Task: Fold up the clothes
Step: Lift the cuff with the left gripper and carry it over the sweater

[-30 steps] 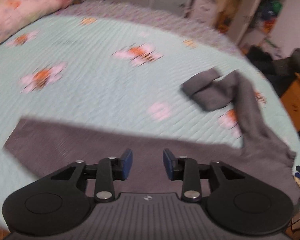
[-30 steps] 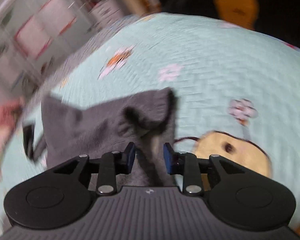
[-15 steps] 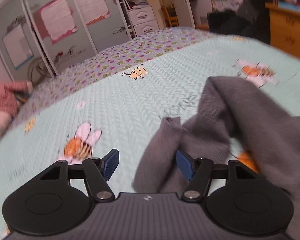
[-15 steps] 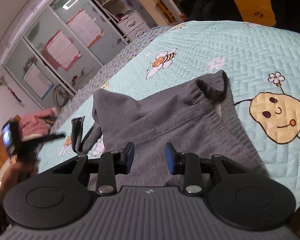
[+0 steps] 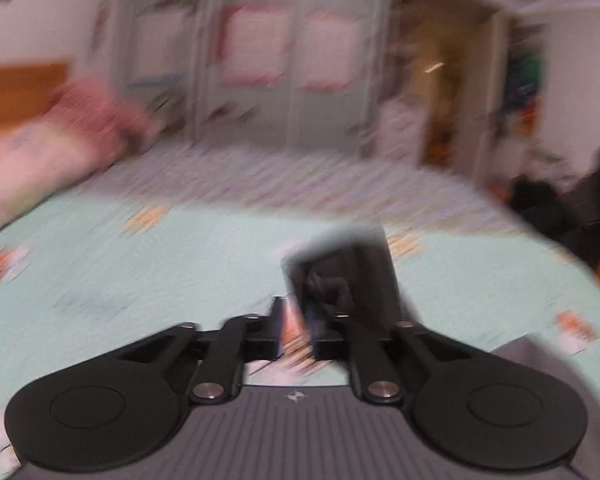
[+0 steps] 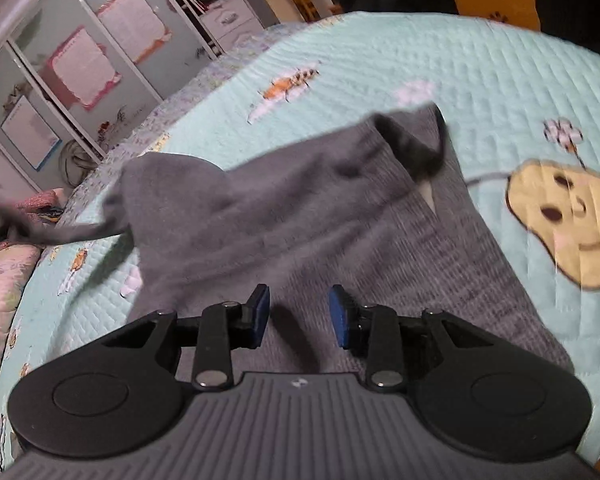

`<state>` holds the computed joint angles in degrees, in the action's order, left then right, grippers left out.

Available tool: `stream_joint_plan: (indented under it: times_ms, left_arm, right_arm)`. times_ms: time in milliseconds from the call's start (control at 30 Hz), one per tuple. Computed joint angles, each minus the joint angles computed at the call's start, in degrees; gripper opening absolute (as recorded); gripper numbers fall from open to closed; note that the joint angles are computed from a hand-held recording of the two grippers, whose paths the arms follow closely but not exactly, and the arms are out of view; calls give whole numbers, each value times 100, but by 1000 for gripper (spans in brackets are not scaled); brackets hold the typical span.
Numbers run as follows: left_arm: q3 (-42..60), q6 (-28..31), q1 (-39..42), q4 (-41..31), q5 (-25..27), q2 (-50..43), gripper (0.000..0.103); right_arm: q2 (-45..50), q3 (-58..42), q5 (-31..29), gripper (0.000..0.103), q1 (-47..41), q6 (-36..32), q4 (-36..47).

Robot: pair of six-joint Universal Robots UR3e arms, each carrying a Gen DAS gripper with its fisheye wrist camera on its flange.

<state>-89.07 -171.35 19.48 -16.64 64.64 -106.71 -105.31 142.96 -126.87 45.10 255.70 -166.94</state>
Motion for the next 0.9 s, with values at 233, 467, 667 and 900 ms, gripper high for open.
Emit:
stream_joint_plan:
  times_ms: [233, 467, 667, 900]
  left_arm:
    - [-1882, -1549, 2410, -1807, -1268, 880, 56]
    - [-2050, -1305, 1633, -2252, -2251, 727, 58]
    - [-474, -4025, 22, -513, -765, -991, 59]
    - [2564, -3539, -544, -1685, -396, -2412, 9]
  right_arm:
    - [-31, -148, 70, 35, -5, -54, 345]
    - [74, -409, 184, 36, -160, -294, 742]
    - [293, -712, 108, 37, -141, -311, 1065]
    - [429, -898, 62, 38, -122, -415, 1270]
